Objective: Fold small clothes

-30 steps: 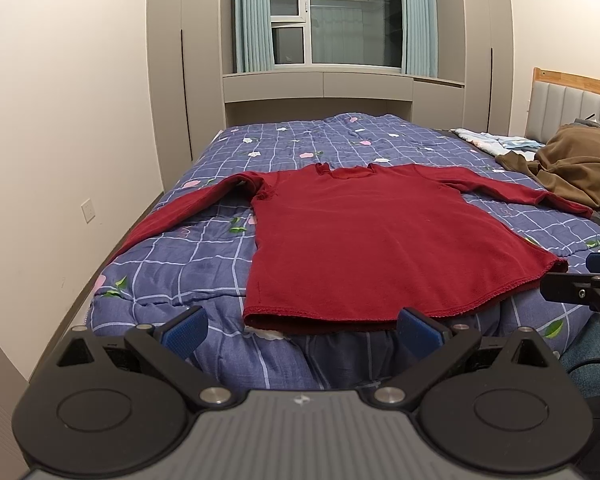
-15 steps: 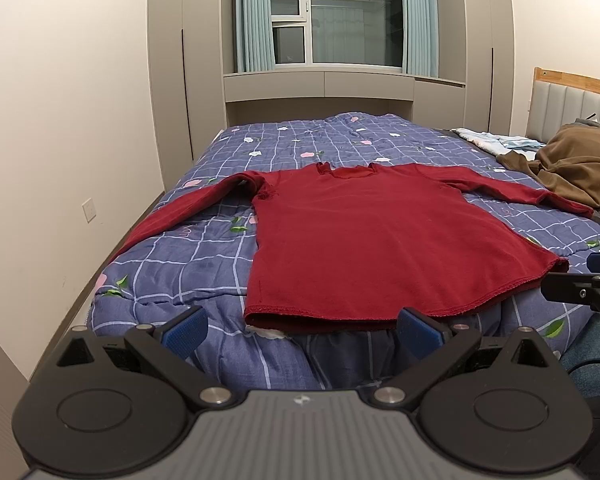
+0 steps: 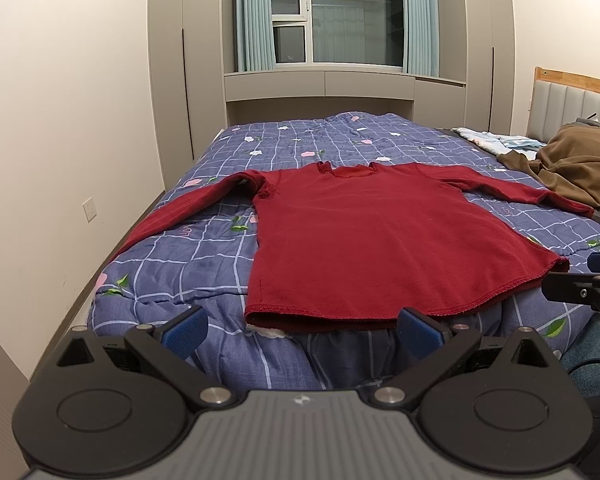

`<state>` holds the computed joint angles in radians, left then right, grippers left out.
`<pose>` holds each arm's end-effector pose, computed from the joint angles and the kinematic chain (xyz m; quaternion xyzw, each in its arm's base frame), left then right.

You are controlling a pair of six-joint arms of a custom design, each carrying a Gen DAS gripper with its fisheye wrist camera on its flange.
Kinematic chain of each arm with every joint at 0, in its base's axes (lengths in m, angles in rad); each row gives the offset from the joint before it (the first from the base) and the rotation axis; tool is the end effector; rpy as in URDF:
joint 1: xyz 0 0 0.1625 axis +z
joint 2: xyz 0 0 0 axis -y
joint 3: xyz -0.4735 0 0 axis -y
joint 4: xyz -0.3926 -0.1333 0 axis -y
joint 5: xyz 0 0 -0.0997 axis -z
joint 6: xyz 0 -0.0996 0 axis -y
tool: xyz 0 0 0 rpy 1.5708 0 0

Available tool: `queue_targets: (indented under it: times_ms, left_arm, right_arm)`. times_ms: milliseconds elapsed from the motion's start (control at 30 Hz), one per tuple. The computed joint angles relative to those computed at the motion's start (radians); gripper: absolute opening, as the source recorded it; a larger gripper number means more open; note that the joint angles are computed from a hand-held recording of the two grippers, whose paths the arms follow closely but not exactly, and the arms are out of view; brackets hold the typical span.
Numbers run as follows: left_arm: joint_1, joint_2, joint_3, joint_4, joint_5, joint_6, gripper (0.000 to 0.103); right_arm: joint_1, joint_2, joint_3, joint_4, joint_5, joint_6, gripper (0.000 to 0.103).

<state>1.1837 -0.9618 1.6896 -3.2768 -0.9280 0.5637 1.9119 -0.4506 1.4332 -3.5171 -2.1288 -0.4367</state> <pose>-0.0802 -0.7079 0.3279 0.2514 0.8126 -0.4194 0.3171 0.3336 -0.6990 0.0758 0.2049 -0.8367 0.4333 0.2650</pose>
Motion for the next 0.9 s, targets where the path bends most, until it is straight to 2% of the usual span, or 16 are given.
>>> queue_targets:
  times_ms: [633, 900]
  left_arm:
    - [0.0, 0.0, 0.0, 0.0, 0.0, 0.0, 0.103]
    - [0.008, -0.006, -0.013, 0.047, -0.002, -0.009, 0.103]
  right_arm:
    - [0.001, 0.0, 0.0, 0.0, -0.001, 0.0, 0.103]
    - [0.001, -0.004, -0.001, 0.011, -0.003, 0.005, 0.103]
